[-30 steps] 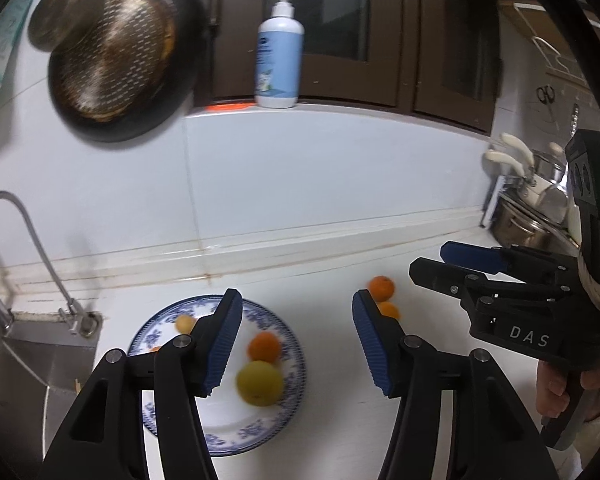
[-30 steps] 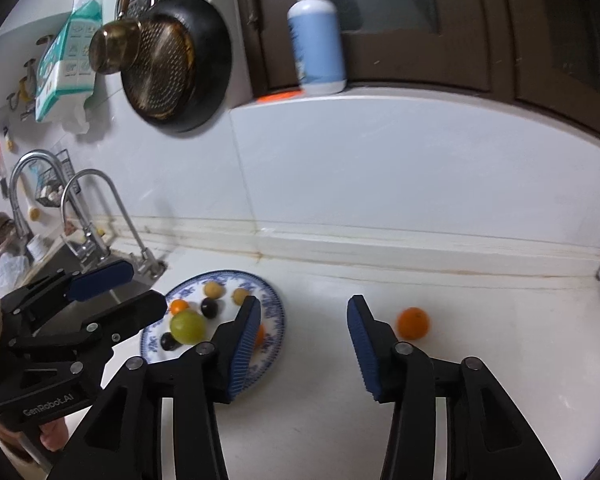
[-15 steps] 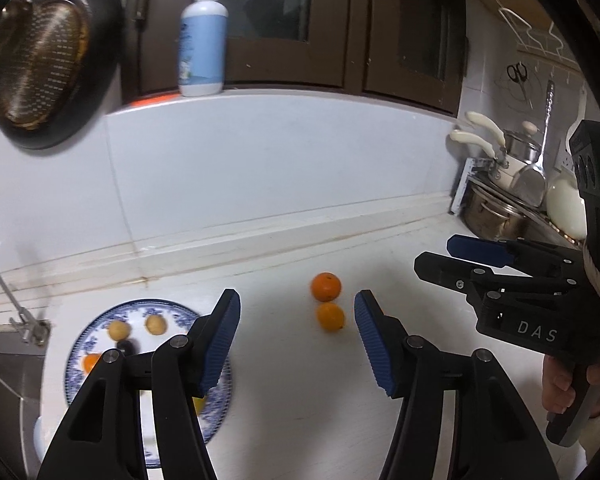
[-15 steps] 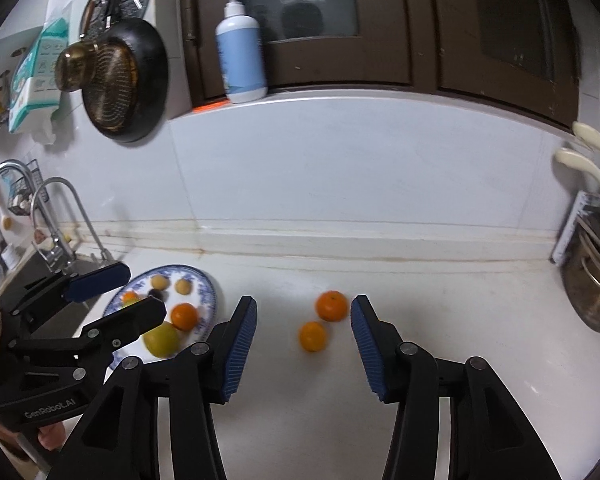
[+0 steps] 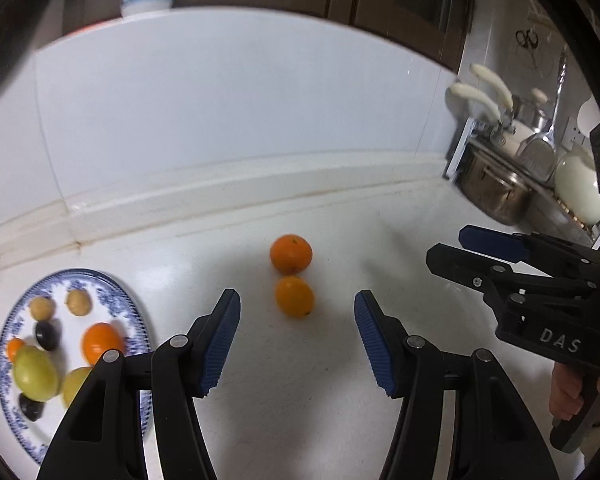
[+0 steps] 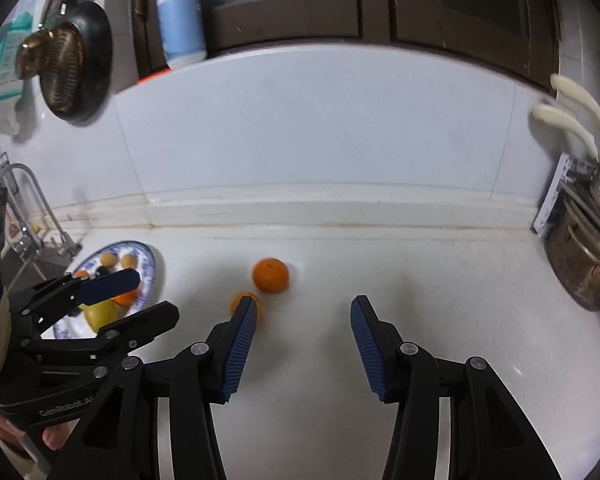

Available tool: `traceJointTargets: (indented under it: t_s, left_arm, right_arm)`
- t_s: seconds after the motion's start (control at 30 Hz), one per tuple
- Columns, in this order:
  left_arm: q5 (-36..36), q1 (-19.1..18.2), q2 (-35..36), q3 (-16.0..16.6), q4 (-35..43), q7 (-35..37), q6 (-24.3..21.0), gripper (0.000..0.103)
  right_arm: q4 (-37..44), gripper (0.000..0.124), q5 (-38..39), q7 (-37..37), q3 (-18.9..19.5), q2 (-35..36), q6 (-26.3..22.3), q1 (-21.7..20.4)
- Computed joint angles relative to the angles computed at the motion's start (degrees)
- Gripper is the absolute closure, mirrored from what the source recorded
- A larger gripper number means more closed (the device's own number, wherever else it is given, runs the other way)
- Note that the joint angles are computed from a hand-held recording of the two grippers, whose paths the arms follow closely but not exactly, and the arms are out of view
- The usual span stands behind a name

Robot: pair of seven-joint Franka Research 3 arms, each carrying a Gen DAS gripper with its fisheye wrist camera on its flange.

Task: Organize fruits
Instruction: 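Move both grippers toward the last two tangerines on the counter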

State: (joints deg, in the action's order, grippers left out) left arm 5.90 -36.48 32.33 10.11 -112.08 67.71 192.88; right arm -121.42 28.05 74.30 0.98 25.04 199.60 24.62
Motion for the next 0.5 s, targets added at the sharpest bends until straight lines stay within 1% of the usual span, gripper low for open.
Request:
traceJointTargets:
  t_s: [0.1, 0.17, 0.23, 0.33, 0.37, 0.47, 0.5]
  left_arm:
    - [1.2, 2.5, 2.6, -2.6, 3.7, -0.5, -2.6, 0.045]
    - [2.2, 2.4, 4.5, -2.3, 6.5, -1.7, -4.8, 0.045]
    - [3.6, 2.9, 5.9, -2.9, 8.8, -2.7, -6.6, 0.045]
    - [5.9, 3.6, 7.9, -3.5, 12.2, -4.0, -9.6, 0.045]
    - [6.6, 3.8, 8.7, -3.7, 13.3, -4.5, -10.4, 0.045]
    - [8.3, 4.7, 10.6, -4.6, 16.4, -6.0, -12.9, 0.047]
    - [8.8, 5.1, 11.1, -5.0, 17.3, -6.6, -13.8, 0.049]
  right_arm:
    - [1.5, 0.074, 0.3, -0.2, -0.8, 1.6, -1.2, 0.1]
    - [2.8, 0.074, 0.6, 0.1, -1.2, 2.8, -2.6, 0.1]
    - [4.0, 0.074, 0.8, 0.6, -2.1, 4.0, -3.8, 0.3]
    - [5.5, 0.074, 0.1, 1.9, -1.8, 5.3, -5.5, -0.6]
    - [6.1, 0.074, -0.7, 2.4, -0.8, 5.8, -6.1, -1.9]
    - [7.5, 0.074, -2.0, 3.5, -0.8, 6.9, -7.7, -2.6]
    - [8.0, 0.074, -2.3, 3.8, -1.4, 7.3, -8.3, -2.2]
